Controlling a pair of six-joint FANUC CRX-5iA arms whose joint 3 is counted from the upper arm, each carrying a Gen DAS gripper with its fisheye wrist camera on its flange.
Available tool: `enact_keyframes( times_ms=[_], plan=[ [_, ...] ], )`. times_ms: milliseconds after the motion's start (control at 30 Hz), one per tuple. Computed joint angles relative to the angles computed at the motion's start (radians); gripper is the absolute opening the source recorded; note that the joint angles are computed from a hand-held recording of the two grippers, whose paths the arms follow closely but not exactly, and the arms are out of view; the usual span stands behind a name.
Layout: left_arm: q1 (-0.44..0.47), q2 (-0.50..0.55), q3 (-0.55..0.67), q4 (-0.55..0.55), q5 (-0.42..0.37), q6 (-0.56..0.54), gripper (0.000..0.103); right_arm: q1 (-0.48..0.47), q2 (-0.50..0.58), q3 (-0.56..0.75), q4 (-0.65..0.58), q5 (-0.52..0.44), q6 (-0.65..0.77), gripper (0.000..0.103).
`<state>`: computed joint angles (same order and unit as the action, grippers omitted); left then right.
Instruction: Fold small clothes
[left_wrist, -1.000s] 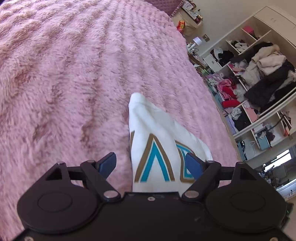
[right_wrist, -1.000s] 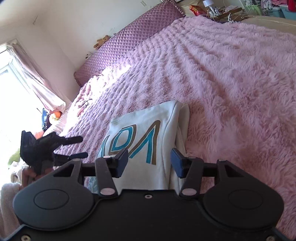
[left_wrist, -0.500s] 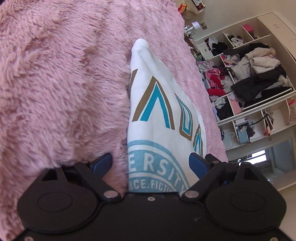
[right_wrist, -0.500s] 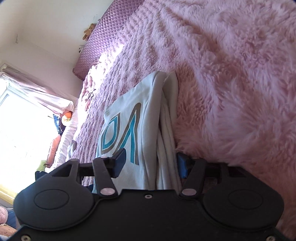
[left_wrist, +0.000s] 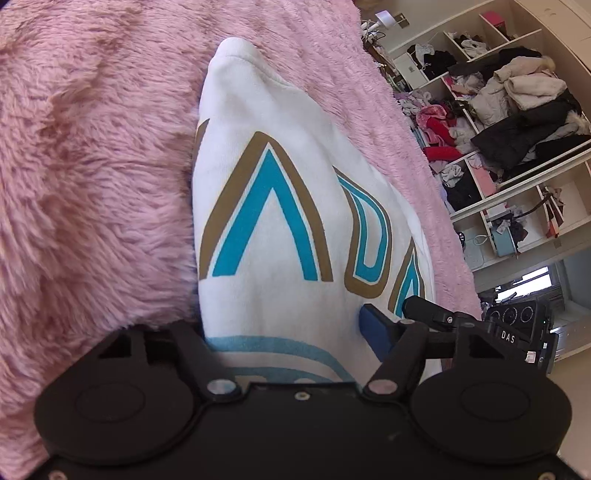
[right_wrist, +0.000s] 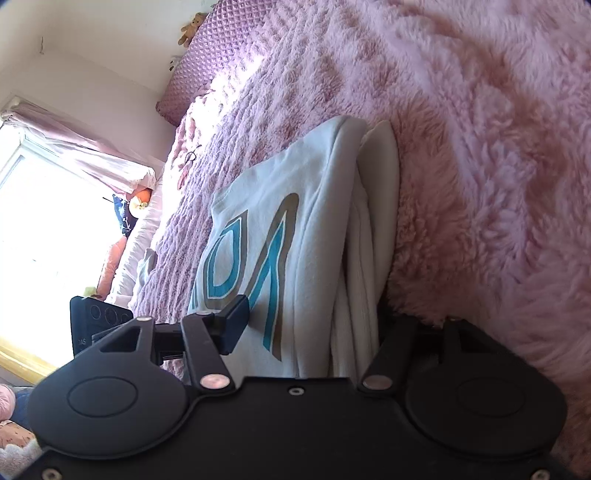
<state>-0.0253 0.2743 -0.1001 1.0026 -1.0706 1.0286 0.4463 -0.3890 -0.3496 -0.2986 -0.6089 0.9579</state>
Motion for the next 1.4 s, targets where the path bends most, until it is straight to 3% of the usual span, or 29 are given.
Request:
enact_keyframes(
  times_ms=[33, 133, 267, 333, 567, 833, 1000, 1200, 1267, 1333, 1400],
  plan=[
    [0.002, -0.001, 0.003, -0.004, -0.003, 0.004, 0.051, 0.009, 0.009, 0.013, 0.020, -0.022, 0.000, 0.045],
    [0.000, -0.016, -0.003, -0.009, 0.013, 0.007, 0.035, 0.034, 0.006, 0.012, 0.090, -0.019, -0.093, 0.030],
    [-0.010, -0.038, 0.009, -0.030, 0.033, 0.047, 0.030, 0.156, 0.006, -0.002, 0.396, -0.054, -0.324, 0.028],
    [-0.008, -0.049, 0.026, -0.046, 0.033, 0.053, 0.027, 0.198, 0.012, 0.011, 0.487, -0.078, -0.383, 0.028],
    [0.081, -0.130, 0.037, -0.045, -0.020, 0.033, 0.024, 0.271, 0.083, 0.144, 0.522, -0.122, -0.356, 0.026],
    [0.320, -0.232, 0.065, -0.086, -0.081, -0.011, 0.024, 0.335, 0.288, 0.349, 0.425, 0.016, -0.207, 0.026],
    [0.454, -0.235, 0.047, -0.095, -0.089, -0.072, 0.025, 0.350, 0.443, 0.481, 0.329, 0.052, -0.075, 0.026],
    [0.536, -0.182, -0.084, -0.044, -0.046, -0.153, 0.026, 0.322, 0.603, 0.585, 0.236, -0.020, -0.002, 0.026],
    [0.546, -0.175, -0.138, -0.043, -0.012, -0.167, 0.032, 0.317, 0.633, 0.584, 0.253, -0.044, -0.024, 0.027],
    [0.556, -0.185, -0.223, 0.035, 0.019, -0.228, 0.044, 0.299, 0.621, 0.543, 0.217, -0.003, -0.013, 0.034],
    [0.576, -0.188, -0.269, 0.106, 0.004, -0.270, 0.044, 0.279, 0.603, 0.523, 0.164, 0.013, 0.017, 0.039]
  ],
)
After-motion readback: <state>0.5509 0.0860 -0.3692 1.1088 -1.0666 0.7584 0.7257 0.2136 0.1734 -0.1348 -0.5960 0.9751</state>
